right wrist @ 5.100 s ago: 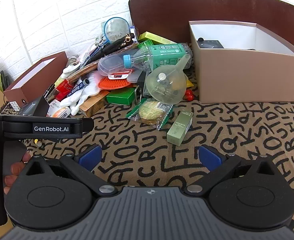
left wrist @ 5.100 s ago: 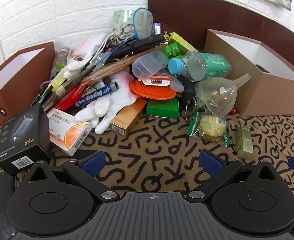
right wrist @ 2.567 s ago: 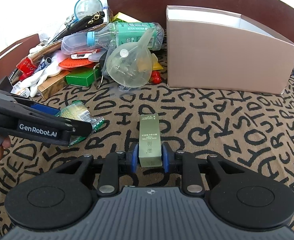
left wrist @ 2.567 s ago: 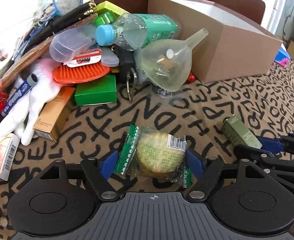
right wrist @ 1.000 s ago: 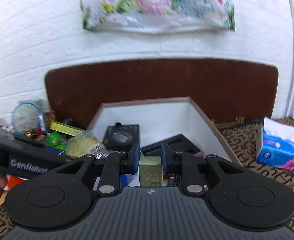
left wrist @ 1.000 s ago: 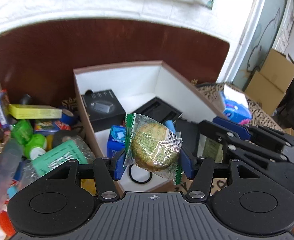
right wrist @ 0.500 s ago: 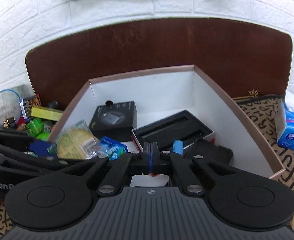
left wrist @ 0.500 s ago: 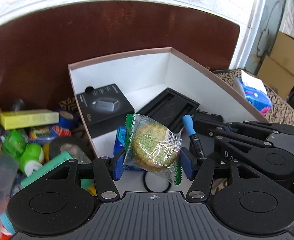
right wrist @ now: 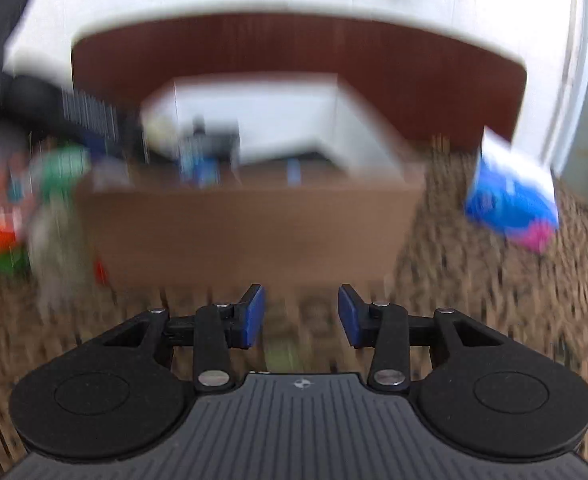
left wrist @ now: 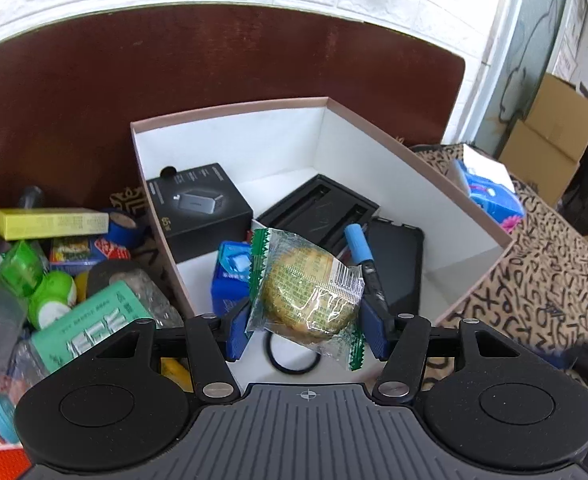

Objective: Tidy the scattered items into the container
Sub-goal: 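Open the left tool to drop the snack packet into the tan box, then open the right tool to drop the olive box into the tan box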

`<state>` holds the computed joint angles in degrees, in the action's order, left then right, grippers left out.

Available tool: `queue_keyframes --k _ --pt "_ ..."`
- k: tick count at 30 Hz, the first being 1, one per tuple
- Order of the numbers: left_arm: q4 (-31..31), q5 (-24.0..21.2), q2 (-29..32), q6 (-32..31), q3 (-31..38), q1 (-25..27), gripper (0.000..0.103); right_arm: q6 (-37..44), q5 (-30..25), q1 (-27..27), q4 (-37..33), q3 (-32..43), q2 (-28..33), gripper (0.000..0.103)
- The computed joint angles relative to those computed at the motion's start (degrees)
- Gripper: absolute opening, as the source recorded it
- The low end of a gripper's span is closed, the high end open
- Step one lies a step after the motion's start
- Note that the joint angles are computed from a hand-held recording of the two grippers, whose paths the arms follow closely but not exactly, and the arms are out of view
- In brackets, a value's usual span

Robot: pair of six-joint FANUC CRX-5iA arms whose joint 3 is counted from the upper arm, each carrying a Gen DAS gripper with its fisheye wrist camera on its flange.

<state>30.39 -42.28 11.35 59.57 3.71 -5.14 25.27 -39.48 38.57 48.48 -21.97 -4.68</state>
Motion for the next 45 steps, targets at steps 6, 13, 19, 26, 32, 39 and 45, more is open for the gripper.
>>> queue_keyframes --k 6,13,19,26,32,39,45 --pt "-1.9 1.67 -2.79 0.85 -2.24 -0.72 0.064 1.89 -0.53 0.6 -5.04 -0.7 0.1 0.043" --pt "-3.51 1.61 -4.06 2.44 -2.63 -0.74 0.063 6.62 -1.65 1.11 -11.22 1.46 1.48 0.025" --pt "-3.8 1.67 -4.72 2.48 -3.09 -0.65 0.06 1.53 -0.52 1.31 -6.87 -0.64 -0.75 0.025" --pt "-3.35 1.61 -5.15 2.4 -3.63 -0.36 0.058 -6.33 6.19 -0.75 5.88 -2.13 -3.36 0.025" --pt "-3.01 2.49 -5.93 1.89 -4.73 0.07 0.063 -17.95 13.71 -5.95 21.31 -0.96 -0.84 0.025" --pt "0.17 5.16 -7.0 -2.72 -7.25 -0.13 0.075 -19.66 15.34 -8.05 23.28 4.1 5.6 0.025" --pt "3.21 7.25 -7.16 -6.63 -9.06 -0.23 0.081 -13.48 14.09 -7.1 15.84 7.77 9.07 0.031"
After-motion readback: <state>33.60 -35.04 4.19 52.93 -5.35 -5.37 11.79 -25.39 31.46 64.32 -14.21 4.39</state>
